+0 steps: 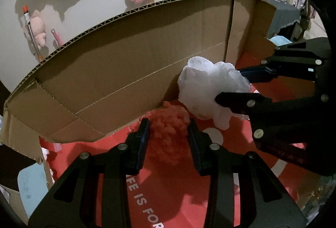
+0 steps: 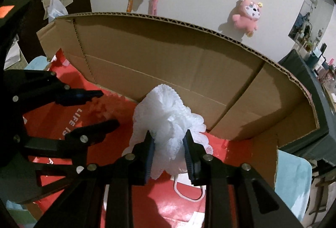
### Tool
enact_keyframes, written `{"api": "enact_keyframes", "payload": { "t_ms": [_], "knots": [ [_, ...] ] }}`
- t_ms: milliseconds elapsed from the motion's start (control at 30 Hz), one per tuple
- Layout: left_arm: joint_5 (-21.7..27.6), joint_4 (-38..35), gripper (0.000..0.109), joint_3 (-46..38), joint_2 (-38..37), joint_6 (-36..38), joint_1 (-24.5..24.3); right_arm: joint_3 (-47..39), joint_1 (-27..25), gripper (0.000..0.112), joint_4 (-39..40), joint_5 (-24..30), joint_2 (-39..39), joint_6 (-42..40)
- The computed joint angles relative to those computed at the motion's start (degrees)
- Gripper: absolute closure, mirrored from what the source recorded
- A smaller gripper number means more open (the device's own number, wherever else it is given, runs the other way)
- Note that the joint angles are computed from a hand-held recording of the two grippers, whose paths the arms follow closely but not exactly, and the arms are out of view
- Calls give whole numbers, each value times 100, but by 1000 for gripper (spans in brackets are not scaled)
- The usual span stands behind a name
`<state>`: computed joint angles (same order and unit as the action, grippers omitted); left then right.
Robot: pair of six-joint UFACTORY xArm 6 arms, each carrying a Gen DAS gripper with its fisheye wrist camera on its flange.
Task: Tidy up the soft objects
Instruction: 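Lift both poufs and carry them over the red-lined cardboard box, then open both tools to drop the poufs into the box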
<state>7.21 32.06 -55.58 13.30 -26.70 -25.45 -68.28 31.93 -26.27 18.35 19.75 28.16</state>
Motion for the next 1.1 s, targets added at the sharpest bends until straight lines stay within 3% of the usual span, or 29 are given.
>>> {"api": "enact_keyframes", "payload": {
  "t_ms": [167, 367, 500, 800, 933, 1100],
  "knots": [
    [-188, 199, 68, 100, -13, -140, 68, 0, -14, 76, 589, -71, 29, -414],
    [-123, 325, 51, 127, -35, -193, 105, -36, -9, 67, 1118, -15, 50, -789],
    [-30, 395, 51, 127, -39, -275, 108, -55, -7, 65, 1129, 21, 57, -781],
    [-43, 474, 36, 231, -162, -421, 111, -56, -41, 52, 1203, 39, 44, -773],
    [-72, 897, 35, 265, -235, -788, 165, -28, -59, 46, 1276, 17, 4, -782],
    [-98, 686, 35, 390, -343, -677, 189, 43, -54, 39, 1223, 14, -73, -657]
  ]
}}
